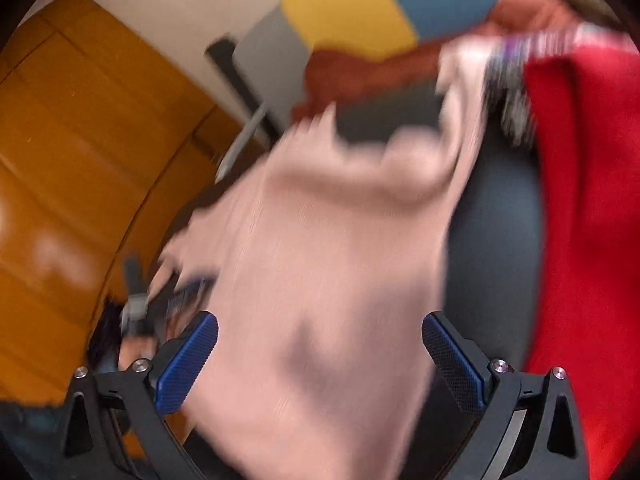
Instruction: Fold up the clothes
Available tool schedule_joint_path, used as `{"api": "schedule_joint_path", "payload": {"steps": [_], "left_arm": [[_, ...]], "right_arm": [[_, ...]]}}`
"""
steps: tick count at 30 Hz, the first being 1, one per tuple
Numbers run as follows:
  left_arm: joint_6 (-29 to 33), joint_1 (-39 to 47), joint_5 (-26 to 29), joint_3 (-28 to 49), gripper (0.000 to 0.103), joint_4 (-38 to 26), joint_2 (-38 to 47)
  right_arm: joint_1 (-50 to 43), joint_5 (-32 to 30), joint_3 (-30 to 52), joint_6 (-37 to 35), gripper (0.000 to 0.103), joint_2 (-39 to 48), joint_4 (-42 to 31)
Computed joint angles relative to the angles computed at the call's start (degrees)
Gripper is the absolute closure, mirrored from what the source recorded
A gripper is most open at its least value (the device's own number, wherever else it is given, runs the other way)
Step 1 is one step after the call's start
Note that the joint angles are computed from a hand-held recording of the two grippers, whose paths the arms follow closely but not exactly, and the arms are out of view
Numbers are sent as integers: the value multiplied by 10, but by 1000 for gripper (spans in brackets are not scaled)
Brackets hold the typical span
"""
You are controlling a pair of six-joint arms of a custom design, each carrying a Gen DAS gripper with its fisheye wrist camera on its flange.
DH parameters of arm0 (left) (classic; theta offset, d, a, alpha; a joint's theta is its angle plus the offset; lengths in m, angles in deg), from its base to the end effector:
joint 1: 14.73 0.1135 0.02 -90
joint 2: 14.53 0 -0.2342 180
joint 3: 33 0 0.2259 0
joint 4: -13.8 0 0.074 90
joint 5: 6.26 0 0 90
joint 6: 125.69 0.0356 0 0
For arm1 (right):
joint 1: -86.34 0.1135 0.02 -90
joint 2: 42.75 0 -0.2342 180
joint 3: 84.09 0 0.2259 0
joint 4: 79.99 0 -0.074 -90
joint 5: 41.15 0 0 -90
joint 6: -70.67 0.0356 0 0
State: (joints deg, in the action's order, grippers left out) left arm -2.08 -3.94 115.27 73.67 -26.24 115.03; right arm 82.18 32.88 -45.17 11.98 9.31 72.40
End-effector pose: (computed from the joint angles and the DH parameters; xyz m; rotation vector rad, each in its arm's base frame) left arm 0.4207 0.0612 0.1133 0.6541 2.3913 -0.4215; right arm 0.1782 -0.0031 0.1762 0.5617 2.2436 0.5630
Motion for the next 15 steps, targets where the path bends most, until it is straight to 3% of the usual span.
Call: {"api": "schedule_joint_path", "payload": {"steps": [3, 8, 12, 15], "left_arm": [[-9, 14, 39, 18, 60, -16, 17], [-25, 37, 102, 85, 60, -77, 64], [-30, 42, 118, 104, 60, -92, 77], [-33, 42, 121, 105, 60, -93, 78]], "right_arm": [[-113, -18, 141, -70, 0, 151, -1], [-178, 31, 406, -71, 0, 417, -22], [-209, 27, 623, -53, 0, 603, -105], [-228, 25, 797, -40, 6, 734, -193]]}}
